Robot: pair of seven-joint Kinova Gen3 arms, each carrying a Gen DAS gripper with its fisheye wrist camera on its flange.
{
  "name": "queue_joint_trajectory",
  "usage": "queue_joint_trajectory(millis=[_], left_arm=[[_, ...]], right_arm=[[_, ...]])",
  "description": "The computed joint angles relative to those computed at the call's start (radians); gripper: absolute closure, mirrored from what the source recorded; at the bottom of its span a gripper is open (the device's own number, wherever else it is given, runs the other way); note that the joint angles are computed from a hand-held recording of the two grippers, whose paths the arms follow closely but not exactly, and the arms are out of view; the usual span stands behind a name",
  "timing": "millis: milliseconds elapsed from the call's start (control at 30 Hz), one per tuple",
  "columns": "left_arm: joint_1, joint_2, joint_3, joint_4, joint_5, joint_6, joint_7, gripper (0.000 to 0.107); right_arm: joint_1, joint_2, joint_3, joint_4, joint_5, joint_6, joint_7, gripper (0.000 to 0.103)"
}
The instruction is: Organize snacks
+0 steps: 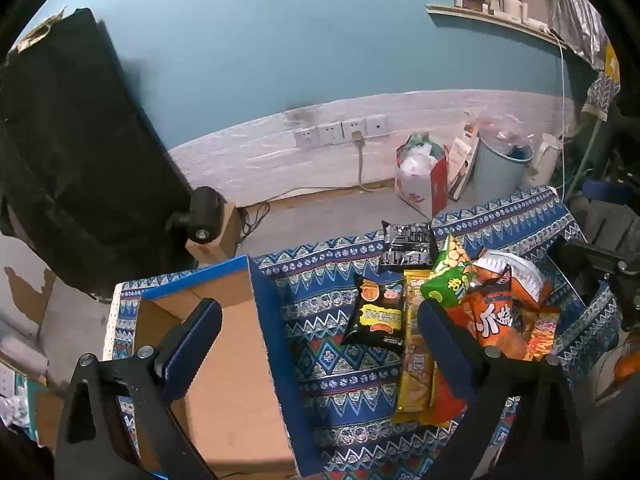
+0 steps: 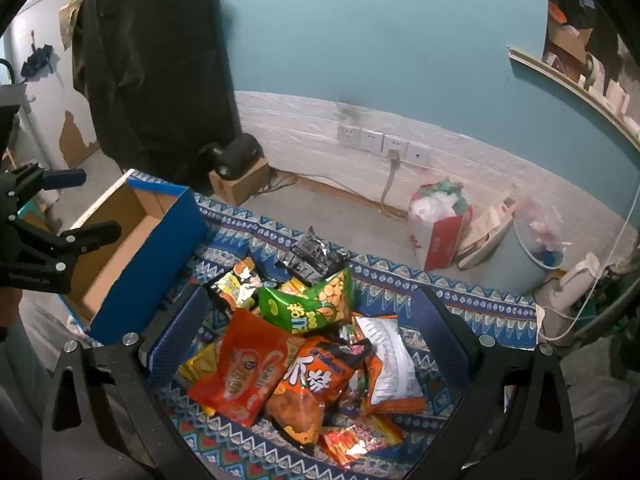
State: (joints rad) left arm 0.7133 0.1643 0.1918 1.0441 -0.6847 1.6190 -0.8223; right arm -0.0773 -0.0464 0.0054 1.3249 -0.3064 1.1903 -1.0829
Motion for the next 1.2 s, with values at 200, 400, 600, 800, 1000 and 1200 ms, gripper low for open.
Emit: queue_joint_trajectory(millis=[200,400,600,800,1000,1200], left_arm=[[0.01,0.03,-0.007,-0.038,0.011,0.013,-0.015,0.008],[-0.002,0.007,-0.013,-0.008,0.025,-0.014,-0.013,0.008],[-0.01,0.008,-0.009,-0.009,0.034,-0.015,-0.016,0.008],[-0.008,0.01,-0.008,-0.012,0.032,-0.014,-0.018,0.008],[-0.007,0.009,-0.009,-0.009,0.031,-0.014,-0.015,0.008],[-0.006,0.014,-0.01,-0.013,0.033,-0.011,-0.023,0.008]], right_arm=[[0.007,0.006,0.007,-0.008,-0.015,0.015,0.001,0.003],[0.015,-0.006,0.012,0.0,-0.016,0.025,0.029,0.003],[0.009,0.011,0.001,-0.02,0.007,0.029,0.001,0.003],[0.01,0.011,0.003,-0.017,0.004,0.032,0.003,0.003],[0.011,0.018,0.001,-0.029,0.014,0.045,-0.003,0.003],[0.011,0.023,-0.002,-0.036,0.02,0.051,-0.008,0.003]])
